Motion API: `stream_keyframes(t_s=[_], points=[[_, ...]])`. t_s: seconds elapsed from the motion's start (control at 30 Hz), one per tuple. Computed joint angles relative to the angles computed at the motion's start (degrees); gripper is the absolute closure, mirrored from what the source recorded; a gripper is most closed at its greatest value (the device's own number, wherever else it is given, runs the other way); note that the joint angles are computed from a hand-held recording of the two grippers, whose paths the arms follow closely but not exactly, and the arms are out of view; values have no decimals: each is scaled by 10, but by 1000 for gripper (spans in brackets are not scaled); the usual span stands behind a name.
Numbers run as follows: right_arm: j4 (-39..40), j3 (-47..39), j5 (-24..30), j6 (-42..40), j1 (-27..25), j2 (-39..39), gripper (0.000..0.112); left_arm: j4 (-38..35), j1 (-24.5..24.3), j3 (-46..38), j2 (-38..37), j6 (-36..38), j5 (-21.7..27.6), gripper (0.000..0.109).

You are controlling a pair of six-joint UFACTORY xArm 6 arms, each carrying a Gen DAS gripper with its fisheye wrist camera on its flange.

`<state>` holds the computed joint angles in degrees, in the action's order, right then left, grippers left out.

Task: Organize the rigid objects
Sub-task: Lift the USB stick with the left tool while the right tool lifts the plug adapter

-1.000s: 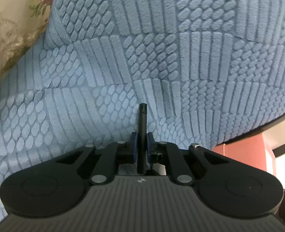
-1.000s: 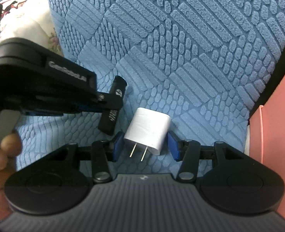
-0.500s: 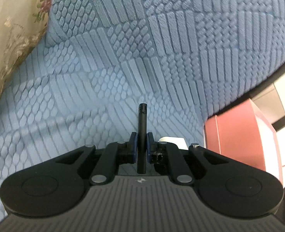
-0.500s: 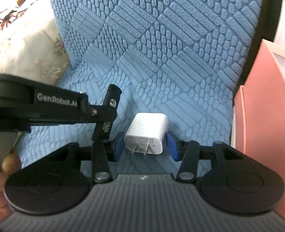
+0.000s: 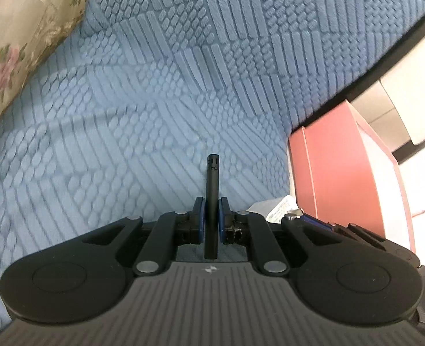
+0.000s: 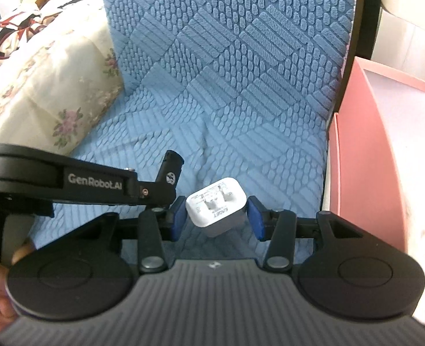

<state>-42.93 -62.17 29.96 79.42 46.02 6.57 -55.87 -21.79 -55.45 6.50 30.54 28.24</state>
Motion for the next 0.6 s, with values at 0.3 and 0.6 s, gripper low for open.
stream_keyframes(t_s=[0.3, 0.6], points=[[-11, 21, 33, 43, 40, -30, 64, -17, 6, 76, -69, 15, 6, 97], [6, 38, 60, 75, 69, -62, 65, -16, 4, 126, -120, 18, 16, 97]])
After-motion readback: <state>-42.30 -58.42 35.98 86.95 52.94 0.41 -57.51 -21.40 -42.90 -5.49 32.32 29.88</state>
